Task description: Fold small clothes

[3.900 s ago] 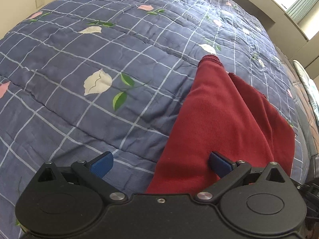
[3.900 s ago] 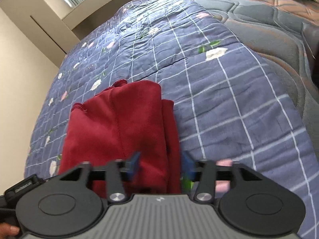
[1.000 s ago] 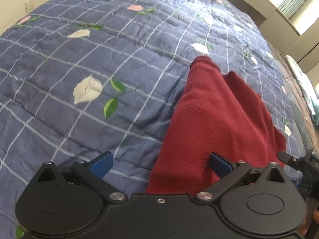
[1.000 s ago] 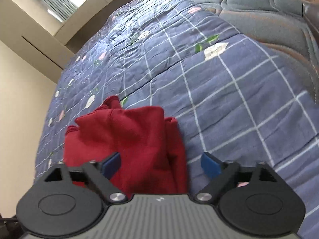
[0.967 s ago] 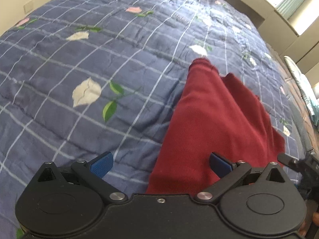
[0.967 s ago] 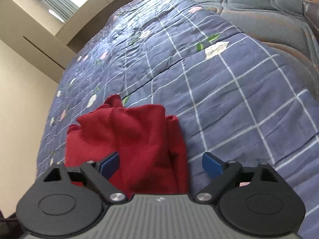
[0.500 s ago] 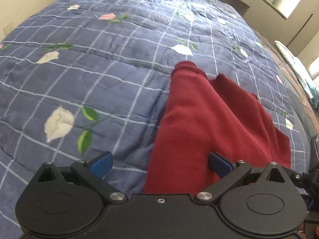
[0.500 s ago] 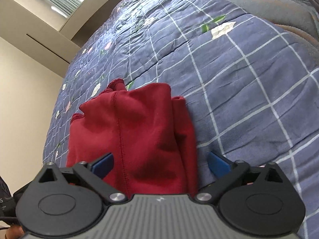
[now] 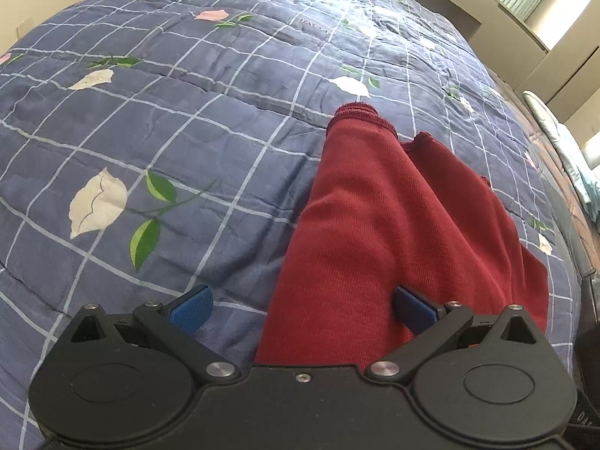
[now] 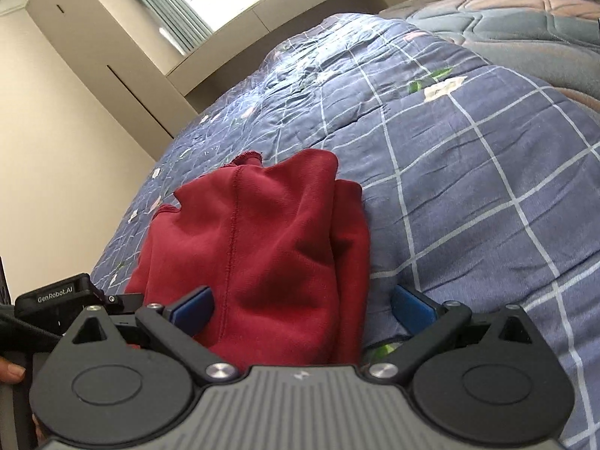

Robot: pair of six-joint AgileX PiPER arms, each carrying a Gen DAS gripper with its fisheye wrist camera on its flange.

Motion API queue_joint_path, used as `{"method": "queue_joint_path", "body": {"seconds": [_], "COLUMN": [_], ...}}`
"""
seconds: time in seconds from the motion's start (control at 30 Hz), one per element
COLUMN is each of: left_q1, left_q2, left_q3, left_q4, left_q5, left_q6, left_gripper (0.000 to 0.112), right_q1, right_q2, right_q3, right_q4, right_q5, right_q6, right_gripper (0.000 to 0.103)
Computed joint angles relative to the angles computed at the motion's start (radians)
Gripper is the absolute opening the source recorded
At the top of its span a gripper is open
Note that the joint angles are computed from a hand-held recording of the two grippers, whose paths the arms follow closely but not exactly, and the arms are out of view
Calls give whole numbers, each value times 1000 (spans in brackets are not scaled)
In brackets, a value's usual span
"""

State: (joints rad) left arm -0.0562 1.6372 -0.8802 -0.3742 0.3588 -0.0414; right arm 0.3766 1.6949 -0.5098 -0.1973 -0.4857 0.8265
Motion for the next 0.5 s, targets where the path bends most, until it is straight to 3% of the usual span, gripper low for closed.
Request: {"method": "queue_joint_path", "body": {"seconds": [0.5], "left_q1": [-15], "left_q2": [-13], "left_q3": [14], "left_q4": [64], "left_q5": [-16], "left_q6": [-83], "left_gripper": [103], "right_q1": [64], "right_q2": [0], "right_q3": [12], "right_q4": [187], "right_q5": [-9], "right_q6": [-167], "right_gripper": [103]}}
